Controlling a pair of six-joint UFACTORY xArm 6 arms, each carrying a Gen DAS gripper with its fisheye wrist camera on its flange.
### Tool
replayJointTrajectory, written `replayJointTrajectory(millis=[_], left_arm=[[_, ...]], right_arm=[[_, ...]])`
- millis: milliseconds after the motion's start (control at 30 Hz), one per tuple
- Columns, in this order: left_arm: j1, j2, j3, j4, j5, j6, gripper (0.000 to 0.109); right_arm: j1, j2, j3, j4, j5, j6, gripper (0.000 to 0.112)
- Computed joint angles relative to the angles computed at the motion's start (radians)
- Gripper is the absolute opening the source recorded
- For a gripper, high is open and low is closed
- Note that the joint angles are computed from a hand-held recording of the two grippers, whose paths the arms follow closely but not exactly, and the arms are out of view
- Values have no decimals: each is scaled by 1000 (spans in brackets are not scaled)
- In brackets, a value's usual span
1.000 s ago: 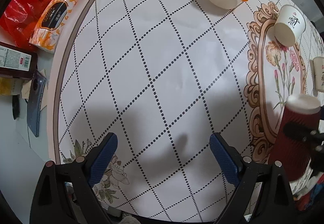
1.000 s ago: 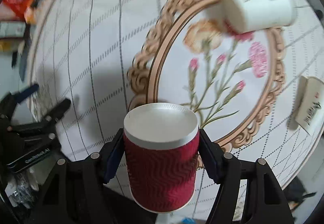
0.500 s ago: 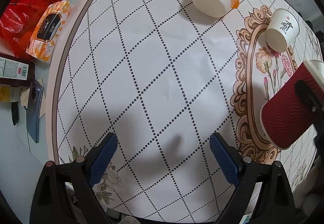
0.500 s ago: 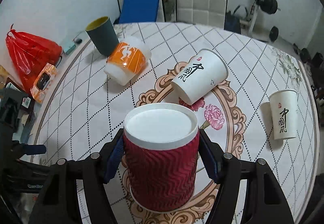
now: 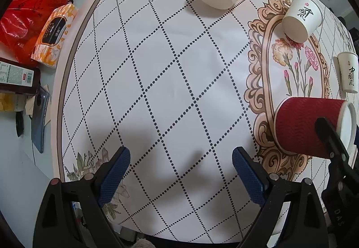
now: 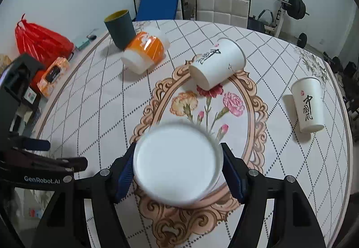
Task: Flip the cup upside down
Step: 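Open the right tool and withdraw it from the inverted red cup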
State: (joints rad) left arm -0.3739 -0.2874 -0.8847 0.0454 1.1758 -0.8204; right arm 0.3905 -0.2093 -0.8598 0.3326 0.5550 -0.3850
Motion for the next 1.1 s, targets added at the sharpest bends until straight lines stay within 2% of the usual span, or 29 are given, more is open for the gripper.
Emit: replayJointTrajectory(millis=[67,133,200,267,333,467,533,667,800,1100], left_arm=[[-9,-8,1,9,5,-16,93],[-35,-17,-5,29,18,-45,93],[-51,-40,-2,52,27,-64,93],[-76,-67,-9,80,41,-89,93],[-103,-92,-22,116,68,-114,93],[-133,-144,-43,148,102,-117,98],[-155,-168,-60,166,122,-112,98],[-200,-220,-89,195,164,-104,98],[-280,-262,-159,259,242,-136,98],[-525,-289,-386,417,456,-236,98]], right_arm=[[-2,-10,6,-19,6,6,73],[-8,-15,-1,-21,39,6,77],[-20,-25,-12,-27,83,23,88],[-34,-33,-34,-47,149,54,94],[-48,-56,-52,-113,224,126,95],[-81,-141,-41,-188,307,221,96],[-93,-193,-34,-262,343,290,96],[-125,-293,-32,-323,419,363,96],[-145,-396,-62,-355,516,400,96],[-145,-569,-216,-355,717,410,96]])
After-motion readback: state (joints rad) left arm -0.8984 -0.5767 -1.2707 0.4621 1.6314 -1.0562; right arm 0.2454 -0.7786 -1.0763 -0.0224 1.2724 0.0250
